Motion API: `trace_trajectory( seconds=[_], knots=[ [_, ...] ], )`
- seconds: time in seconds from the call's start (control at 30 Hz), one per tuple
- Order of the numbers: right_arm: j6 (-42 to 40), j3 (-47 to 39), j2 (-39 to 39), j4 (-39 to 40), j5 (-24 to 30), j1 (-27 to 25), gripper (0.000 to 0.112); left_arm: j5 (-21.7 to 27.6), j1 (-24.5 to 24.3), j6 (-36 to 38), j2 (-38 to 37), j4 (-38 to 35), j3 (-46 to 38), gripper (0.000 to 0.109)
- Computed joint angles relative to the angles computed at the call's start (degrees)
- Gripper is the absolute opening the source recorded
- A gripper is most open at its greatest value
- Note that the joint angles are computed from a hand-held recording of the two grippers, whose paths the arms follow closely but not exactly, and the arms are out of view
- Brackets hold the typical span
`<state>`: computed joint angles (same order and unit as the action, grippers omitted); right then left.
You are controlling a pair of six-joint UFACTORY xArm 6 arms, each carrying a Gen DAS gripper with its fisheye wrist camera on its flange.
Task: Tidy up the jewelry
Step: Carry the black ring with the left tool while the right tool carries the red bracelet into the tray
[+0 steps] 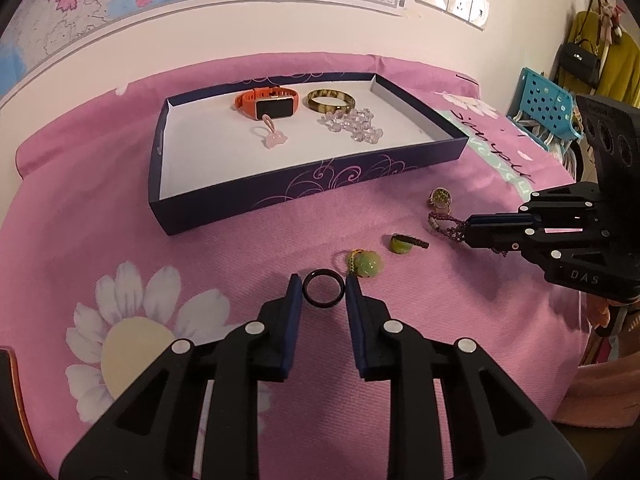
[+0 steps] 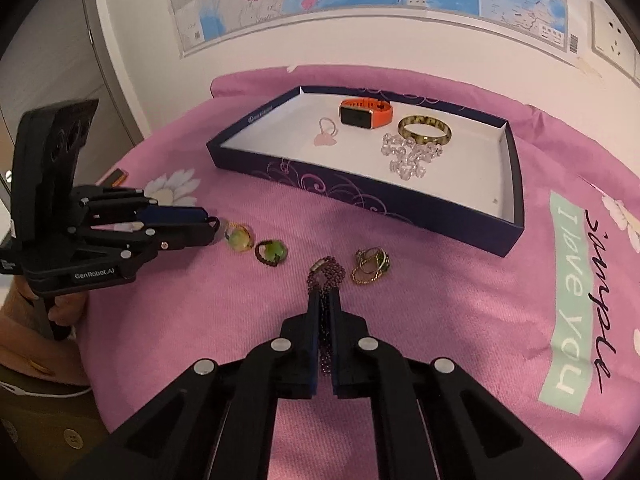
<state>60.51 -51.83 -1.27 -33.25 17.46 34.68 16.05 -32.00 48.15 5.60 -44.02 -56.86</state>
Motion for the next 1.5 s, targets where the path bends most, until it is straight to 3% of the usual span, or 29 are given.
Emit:
trace_trajectory(
  seconds=[0.47,0.97,1.5],
  knots=[
    [5.4,-0.1,-2.8,-6.9,-2.8,-2.5,0.003,0.7,0.3,4.3,-1.4,-4.8,-1.4,0.023],
    [5.5,-3.0,-1.9,-10.1,-4.8,-6.7,0.003,0.4,1.0,3.1,1.5,-3.5,-6.9,0.023],
    [-4.3,-8.7,3.8,-2.9,-5.0,-9.1,0.003,1.6,1.5,-3.4,9.0,3.3,-16.5,0.023]
  ],
)
